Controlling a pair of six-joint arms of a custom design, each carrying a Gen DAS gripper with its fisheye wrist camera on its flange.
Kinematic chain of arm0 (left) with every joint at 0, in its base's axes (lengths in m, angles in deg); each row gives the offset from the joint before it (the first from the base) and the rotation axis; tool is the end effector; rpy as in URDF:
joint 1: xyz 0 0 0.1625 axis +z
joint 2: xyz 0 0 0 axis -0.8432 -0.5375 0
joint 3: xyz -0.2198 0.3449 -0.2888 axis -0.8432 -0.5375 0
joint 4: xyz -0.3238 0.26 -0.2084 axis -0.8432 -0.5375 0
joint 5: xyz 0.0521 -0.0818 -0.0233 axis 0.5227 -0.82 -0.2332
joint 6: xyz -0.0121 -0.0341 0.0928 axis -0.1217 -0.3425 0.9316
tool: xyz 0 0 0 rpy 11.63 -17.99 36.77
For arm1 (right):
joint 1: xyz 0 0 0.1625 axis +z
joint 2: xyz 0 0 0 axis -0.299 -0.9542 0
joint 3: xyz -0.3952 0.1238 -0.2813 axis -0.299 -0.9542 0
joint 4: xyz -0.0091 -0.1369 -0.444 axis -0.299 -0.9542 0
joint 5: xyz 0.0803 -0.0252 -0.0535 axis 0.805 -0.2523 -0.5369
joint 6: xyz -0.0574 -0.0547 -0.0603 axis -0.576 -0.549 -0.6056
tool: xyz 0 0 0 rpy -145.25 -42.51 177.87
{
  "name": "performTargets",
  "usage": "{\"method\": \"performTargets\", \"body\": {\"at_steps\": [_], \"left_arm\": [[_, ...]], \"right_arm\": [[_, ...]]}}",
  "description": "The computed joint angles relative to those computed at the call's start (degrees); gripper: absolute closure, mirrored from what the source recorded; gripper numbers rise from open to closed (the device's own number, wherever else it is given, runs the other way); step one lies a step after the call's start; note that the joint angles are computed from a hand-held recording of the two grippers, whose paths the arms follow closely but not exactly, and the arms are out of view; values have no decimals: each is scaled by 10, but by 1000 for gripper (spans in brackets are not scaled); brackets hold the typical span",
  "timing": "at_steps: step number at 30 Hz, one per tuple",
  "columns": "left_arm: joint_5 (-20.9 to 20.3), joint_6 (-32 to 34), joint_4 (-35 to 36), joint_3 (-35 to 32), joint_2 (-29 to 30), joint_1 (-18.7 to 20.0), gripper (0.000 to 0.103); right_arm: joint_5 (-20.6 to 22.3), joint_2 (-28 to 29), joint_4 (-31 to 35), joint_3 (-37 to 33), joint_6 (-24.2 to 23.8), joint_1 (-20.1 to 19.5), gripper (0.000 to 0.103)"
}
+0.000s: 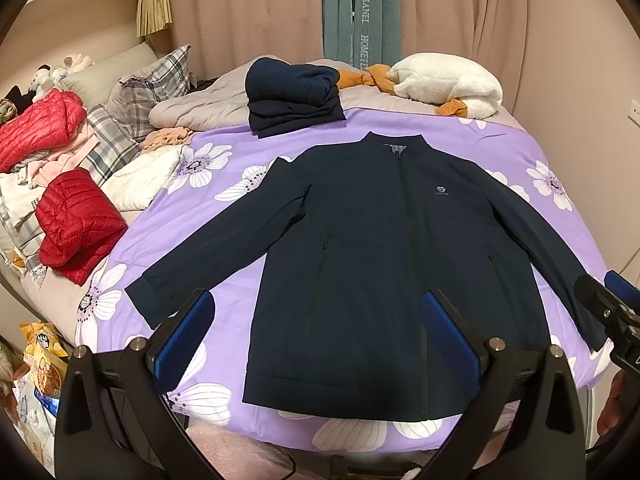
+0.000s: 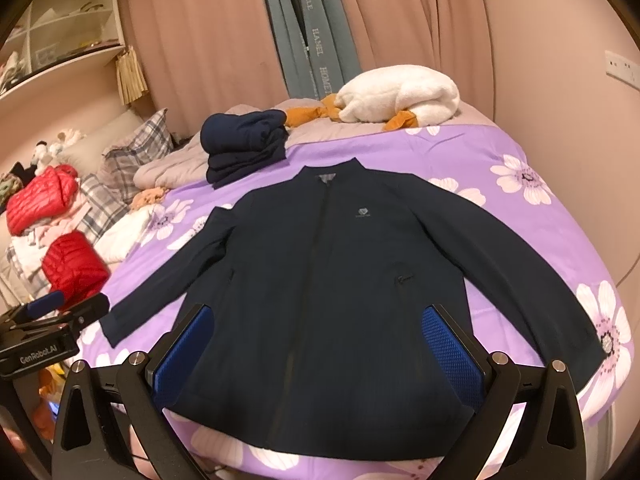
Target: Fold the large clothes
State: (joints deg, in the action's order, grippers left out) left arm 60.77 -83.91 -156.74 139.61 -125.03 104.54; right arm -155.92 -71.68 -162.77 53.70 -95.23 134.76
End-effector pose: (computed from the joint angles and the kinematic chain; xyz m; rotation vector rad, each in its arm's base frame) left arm -0.1119 -0.4585 0.3016 -0.2205 1.8984 -1.0923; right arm 0.3815 -0.5213 0.0113 0.9781 -2.5315 0.8340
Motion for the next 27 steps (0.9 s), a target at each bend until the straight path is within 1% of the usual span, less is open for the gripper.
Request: {"method": "performTargets", "body": {"at_steps": [16, 27], "left_arm": [[0, 1, 0, -1, 1, 1, 0], [0, 13, -15, 3, 2, 3, 0]], "right_arm": [[1, -1, 8, -5, 7, 0, 0], [2, -1, 9, -5, 6, 0, 0]]}}
